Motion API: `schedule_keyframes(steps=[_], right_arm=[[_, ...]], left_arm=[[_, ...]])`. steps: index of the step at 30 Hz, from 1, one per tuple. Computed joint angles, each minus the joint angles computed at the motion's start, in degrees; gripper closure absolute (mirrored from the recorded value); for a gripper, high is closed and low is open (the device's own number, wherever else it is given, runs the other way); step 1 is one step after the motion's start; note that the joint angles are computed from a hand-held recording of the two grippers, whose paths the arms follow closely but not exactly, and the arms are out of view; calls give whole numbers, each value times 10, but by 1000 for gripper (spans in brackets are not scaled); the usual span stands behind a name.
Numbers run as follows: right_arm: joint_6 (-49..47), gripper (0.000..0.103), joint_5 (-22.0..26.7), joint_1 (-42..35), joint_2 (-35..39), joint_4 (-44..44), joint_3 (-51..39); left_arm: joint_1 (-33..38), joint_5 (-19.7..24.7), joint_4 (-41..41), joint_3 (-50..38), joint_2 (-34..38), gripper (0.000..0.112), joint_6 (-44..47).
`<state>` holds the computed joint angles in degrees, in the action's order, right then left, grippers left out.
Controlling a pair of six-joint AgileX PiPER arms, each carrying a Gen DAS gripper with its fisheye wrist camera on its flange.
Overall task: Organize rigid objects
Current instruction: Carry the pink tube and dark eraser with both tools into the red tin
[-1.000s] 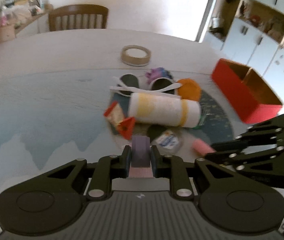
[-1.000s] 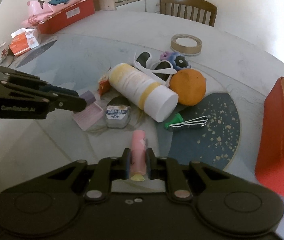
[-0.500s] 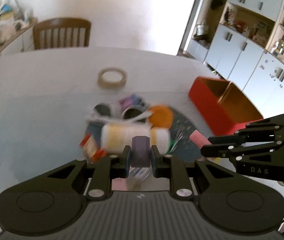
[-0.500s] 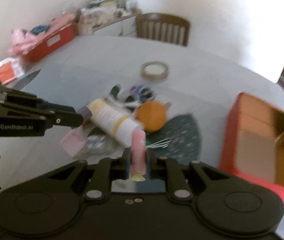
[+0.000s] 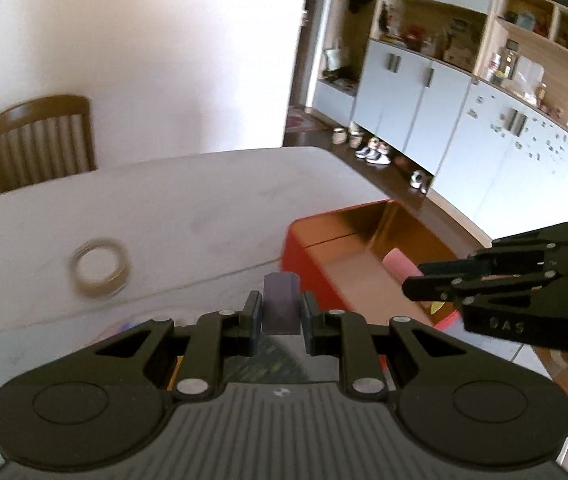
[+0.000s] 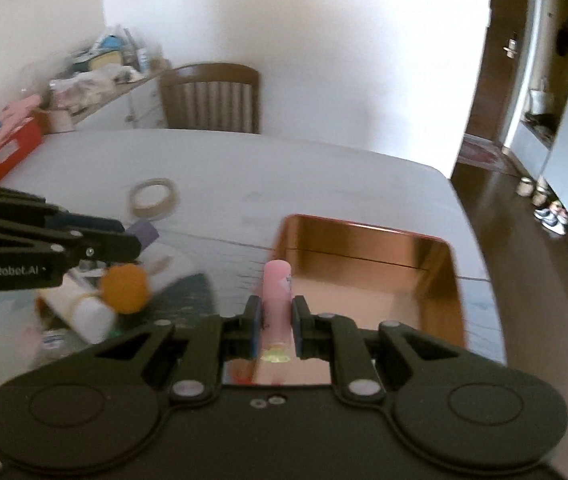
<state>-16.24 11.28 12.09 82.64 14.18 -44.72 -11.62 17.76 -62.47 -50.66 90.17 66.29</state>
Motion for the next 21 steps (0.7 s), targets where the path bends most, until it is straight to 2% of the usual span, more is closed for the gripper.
schedule_keyframes(steps=[3, 8, 11, 15, 21], right_arm=[[-87, 89, -2, -38, 18, 66, -5], [-277, 89, 2, -92, 46, 225, -6], [-340, 89, 8, -112, 76, 264, -24], [-359, 89, 11, -122, 117, 263, -55], [-335, 89, 24, -133, 178, 203, -103]], left_arm=[[-43, -9, 87, -59, 47, 93, -99], [-96, -18, 228, -138, 120, 93, -264], [-123, -19, 321, -182, 157, 93, -359], [-144, 6, 438, -263, 220, 93, -485], [-152, 62, 533, -371, 308, 93, -587]])
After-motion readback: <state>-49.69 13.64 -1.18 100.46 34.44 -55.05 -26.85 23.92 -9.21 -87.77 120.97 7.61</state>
